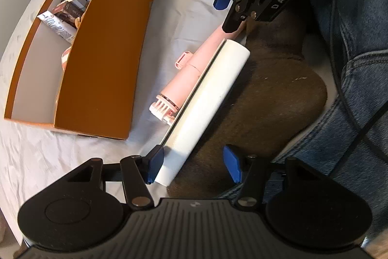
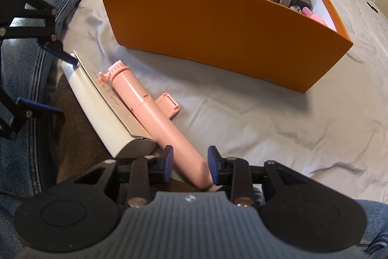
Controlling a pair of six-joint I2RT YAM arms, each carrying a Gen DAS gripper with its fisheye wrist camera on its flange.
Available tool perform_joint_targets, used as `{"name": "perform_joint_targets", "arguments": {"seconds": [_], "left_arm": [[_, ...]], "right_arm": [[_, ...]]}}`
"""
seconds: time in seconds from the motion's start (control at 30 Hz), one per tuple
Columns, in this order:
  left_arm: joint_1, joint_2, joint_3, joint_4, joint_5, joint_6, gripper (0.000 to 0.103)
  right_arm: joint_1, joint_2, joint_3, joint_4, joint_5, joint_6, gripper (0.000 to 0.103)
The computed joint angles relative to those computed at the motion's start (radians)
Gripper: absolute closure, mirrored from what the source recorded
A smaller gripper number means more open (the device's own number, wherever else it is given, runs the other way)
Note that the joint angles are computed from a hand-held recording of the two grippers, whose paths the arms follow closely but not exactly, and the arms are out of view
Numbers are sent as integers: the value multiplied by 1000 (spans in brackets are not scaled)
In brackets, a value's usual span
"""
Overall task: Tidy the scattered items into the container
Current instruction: 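Position the right gripper at the pink hair tool while the left approaches the white case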
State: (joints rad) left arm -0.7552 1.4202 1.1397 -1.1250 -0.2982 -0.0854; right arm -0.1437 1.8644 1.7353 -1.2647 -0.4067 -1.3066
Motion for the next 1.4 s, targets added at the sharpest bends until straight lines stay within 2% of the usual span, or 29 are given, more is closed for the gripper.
{"name": "perform_joint_targets", "arguments": {"seconds": [0.27, 0.4, 0.53, 0.63, 0.83, 0.97, 1.23, 1.4], "left_arm": [[-1, 11, 14, 33, -18, 70, 39], [-12, 45, 43, 13, -40, 80, 40], [2, 90, 54, -1, -68, 62, 45], [27, 93, 54, 9, -38, 57, 53], [35, 101, 50, 28, -31, 64, 54], [16, 110, 36, 53, -45, 47, 53], [34, 90, 28, 67, -22, -63, 53], [77, 89, 42, 72, -14, -152, 55]], "right_arm": [[-9, 12, 11, -14, -8, -4, 69], [-10, 26, 29, -40, -9, -14, 69], [4, 48, 50, -79, -7, -75, 69], [26, 82, 88, -120, 4, -115, 69], [70, 97, 84, -106, 54, -213, 66], [80, 101, 76, -103, 67, -264, 65], [68, 14, -44, 6, 57, -320, 67], [48, 71, 65, -42, 60, -268, 72]]}}
